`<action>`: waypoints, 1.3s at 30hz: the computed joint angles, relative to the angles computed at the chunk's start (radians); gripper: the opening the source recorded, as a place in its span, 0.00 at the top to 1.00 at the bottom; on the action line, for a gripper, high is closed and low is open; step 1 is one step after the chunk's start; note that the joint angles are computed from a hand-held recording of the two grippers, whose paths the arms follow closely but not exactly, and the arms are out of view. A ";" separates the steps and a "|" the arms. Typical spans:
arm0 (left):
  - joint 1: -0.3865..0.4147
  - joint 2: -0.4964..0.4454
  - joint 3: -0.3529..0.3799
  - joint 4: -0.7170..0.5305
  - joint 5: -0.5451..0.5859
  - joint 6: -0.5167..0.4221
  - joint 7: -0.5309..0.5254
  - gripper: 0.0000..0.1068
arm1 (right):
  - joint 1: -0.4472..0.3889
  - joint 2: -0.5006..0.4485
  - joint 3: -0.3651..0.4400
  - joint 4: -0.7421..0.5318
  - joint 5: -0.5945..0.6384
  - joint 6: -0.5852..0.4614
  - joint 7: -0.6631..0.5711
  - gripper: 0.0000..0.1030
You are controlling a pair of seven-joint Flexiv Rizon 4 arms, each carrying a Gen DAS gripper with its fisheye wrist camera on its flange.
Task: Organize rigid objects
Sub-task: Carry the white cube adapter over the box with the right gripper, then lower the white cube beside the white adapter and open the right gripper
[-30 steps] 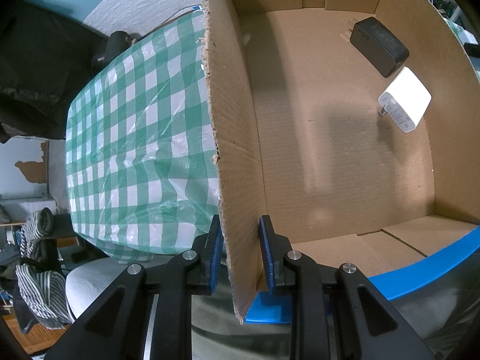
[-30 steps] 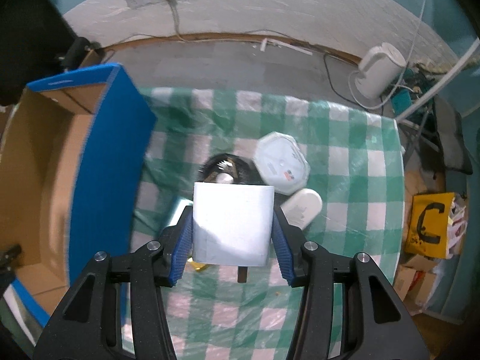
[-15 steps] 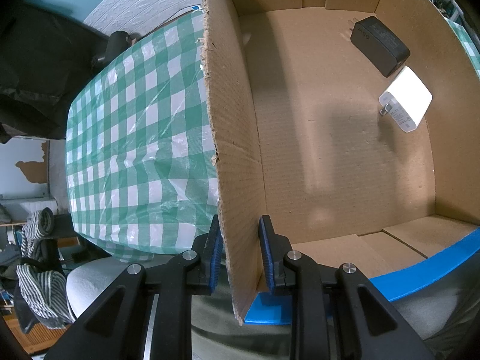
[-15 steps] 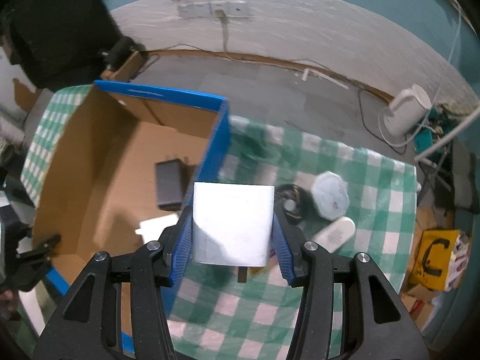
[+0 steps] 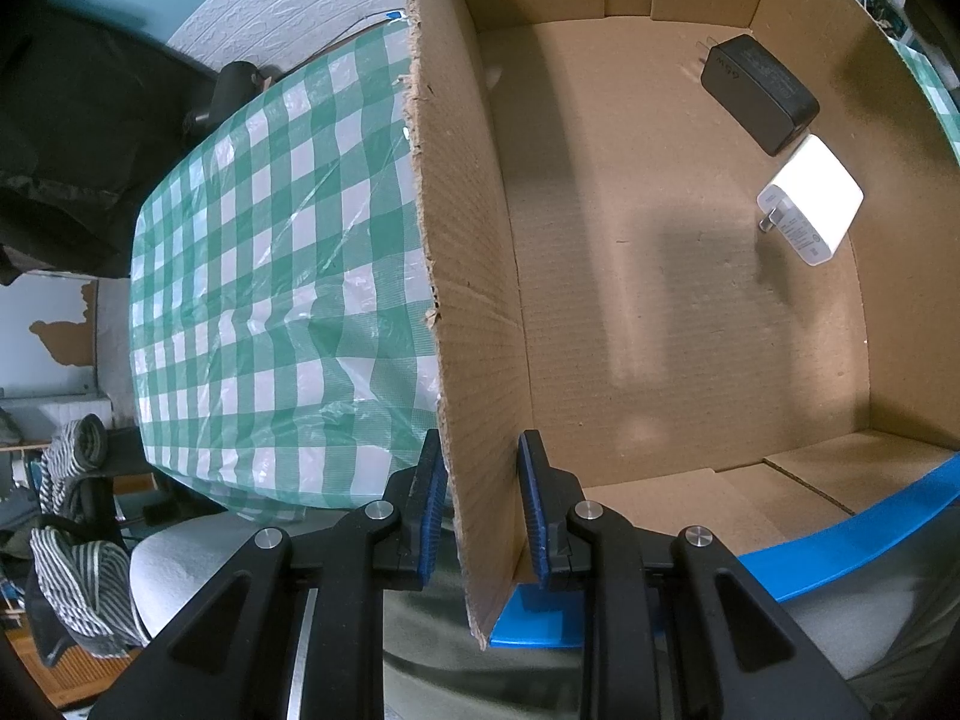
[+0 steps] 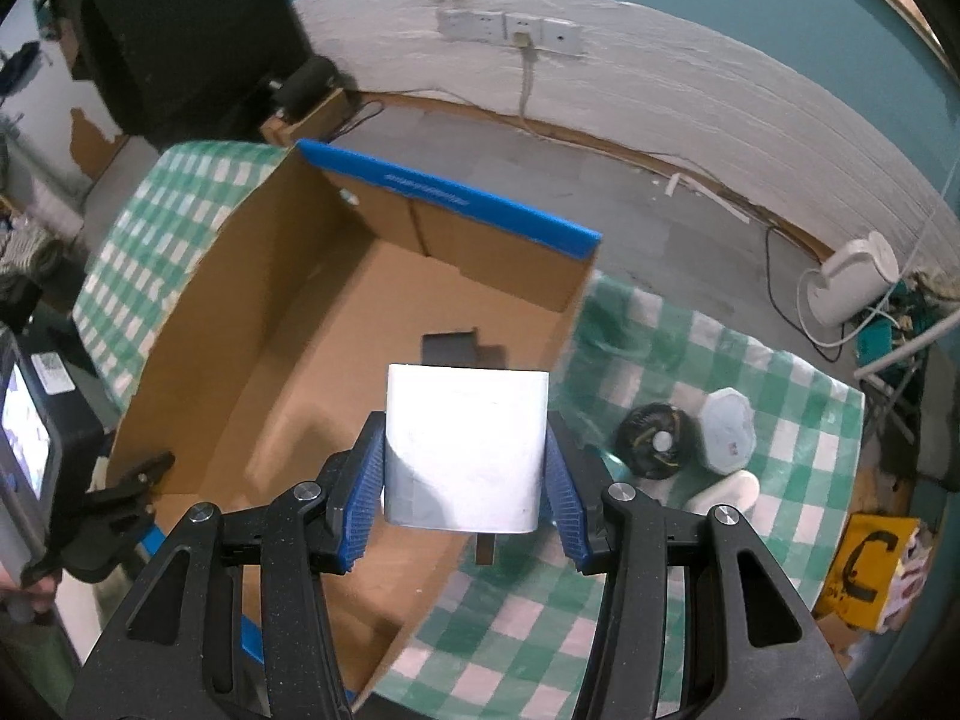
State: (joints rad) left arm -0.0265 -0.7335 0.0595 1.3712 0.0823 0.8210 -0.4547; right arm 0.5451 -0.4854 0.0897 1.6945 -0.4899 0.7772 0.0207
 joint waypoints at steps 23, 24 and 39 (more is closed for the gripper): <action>-0.002 0.002 0.000 -0.001 0.002 -0.007 -0.005 0.77 | -0.004 -0.115 0.010 -0.070 0.139 0.069 -0.136 0.52; -0.001 0.001 0.000 -0.002 0.003 -0.006 -0.003 0.77 | -0.005 -0.117 0.012 -0.073 0.141 0.066 -0.141 0.52; 0.003 -0.002 0.000 -0.007 0.003 -0.006 0.003 0.77 | 0.002 -0.127 0.005 -0.070 0.154 0.084 -0.137 0.52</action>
